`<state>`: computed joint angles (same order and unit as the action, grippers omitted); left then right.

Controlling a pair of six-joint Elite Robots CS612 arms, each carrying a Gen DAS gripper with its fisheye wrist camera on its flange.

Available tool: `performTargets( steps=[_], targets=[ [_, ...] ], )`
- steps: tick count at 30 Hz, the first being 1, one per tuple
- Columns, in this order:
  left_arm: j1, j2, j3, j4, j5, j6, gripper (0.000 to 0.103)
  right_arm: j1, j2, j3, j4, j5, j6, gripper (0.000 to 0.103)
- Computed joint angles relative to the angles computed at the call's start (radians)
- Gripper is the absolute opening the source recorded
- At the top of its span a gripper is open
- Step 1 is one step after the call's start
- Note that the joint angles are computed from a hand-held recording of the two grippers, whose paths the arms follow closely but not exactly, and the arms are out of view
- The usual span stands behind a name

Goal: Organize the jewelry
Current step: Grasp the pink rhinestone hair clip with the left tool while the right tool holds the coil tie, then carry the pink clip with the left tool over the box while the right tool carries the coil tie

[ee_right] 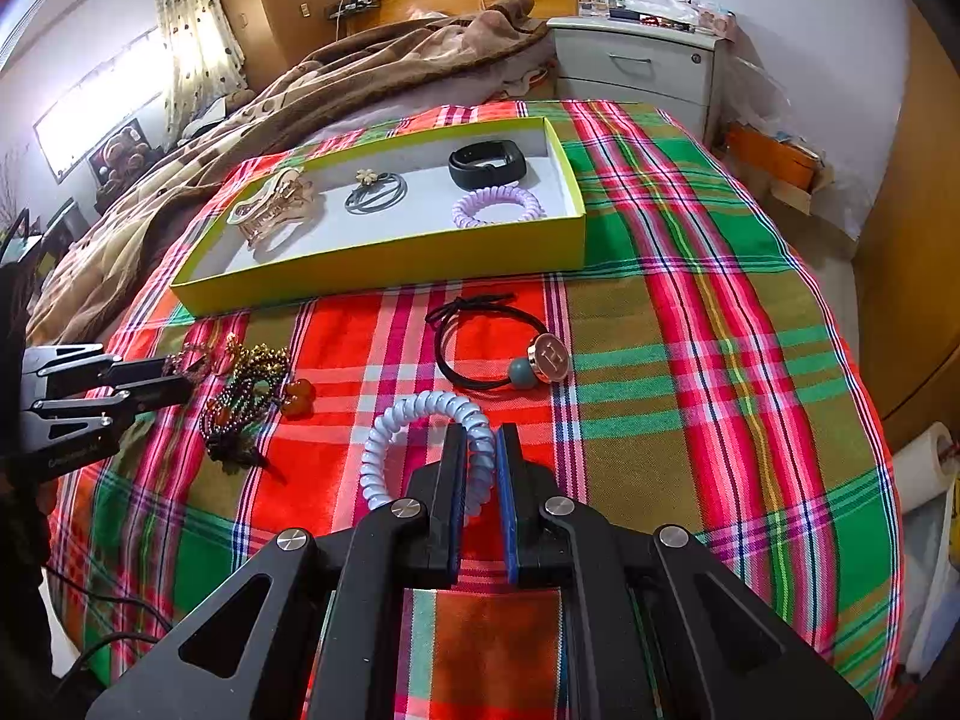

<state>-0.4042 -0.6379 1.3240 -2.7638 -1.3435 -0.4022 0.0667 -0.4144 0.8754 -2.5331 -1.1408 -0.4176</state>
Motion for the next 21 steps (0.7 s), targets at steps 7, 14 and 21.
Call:
performTargets(
  steps=[7,14,21],
  targets=[
    [0.003,-0.020,0.040,-0.033,0.012,-0.055,0.023,-0.002,-0.006,0.014,-0.020,0.011,0.008,0.010],
    [0.001,-0.039,0.067,-0.076,0.039,-0.092,0.023,-0.003,-0.014,0.022,-0.030,0.033,0.007,0.010],
    [0.002,-0.054,0.069,-0.109,0.068,-0.092,0.023,0.000,-0.014,0.002,-0.052,0.065,0.010,0.010]
  ],
)
